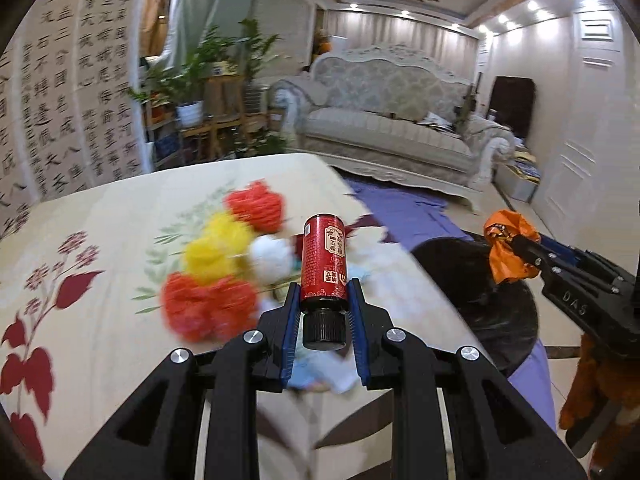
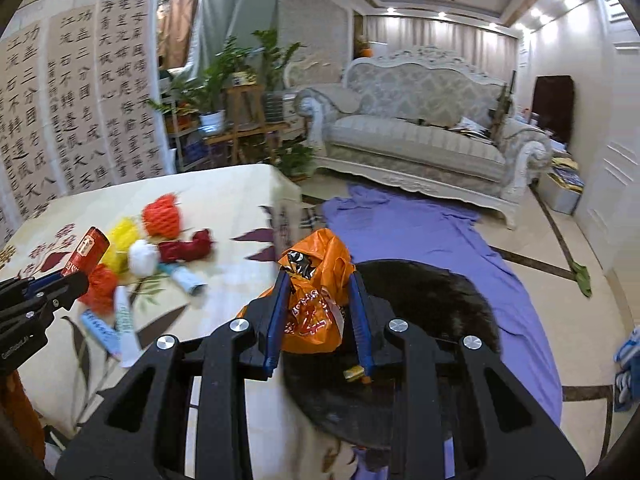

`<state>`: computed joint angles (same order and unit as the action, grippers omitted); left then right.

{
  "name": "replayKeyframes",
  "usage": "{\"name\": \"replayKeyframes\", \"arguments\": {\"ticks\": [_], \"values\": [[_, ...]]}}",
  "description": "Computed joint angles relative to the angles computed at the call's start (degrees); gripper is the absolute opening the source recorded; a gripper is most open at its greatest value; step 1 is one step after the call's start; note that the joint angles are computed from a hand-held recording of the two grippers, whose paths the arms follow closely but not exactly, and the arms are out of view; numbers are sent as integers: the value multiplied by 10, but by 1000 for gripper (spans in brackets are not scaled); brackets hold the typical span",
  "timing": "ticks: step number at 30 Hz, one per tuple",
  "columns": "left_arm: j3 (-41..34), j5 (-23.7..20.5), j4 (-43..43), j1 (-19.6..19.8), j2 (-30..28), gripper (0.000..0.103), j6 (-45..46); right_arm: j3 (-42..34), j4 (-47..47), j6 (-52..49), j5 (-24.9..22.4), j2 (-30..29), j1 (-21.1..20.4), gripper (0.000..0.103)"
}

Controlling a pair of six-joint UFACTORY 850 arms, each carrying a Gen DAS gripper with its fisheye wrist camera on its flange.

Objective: Collect trash
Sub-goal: 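Carry the spray can and orange bag over the bin and open both tools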

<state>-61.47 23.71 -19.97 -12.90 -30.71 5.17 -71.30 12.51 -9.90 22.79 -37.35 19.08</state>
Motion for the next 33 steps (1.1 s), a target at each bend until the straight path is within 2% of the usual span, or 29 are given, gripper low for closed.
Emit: {"name": "replayKeyframes", "arguments": {"ticks": [4, 15, 29, 30, 33], "values": [[-42, -17, 27, -16, -25, 25, -15, -1, 3, 5, 4, -6, -19, 29], [-153, -58, 42, -55, -102, 25, 14, -22, 11, 6, 7, -35, -56, 29], [-263, -122, -104, -68, -181, 25, 199, -82, 1, 22, -23, -84, -80, 32], [-265, -126, -117, -67, -183, 28, 209, -84, 10, 15, -24, -87, -80, 34], [-268, -125, -132, -66, -183, 50, 208, -89, 46, -13, -21, -90, -77, 45]]}}
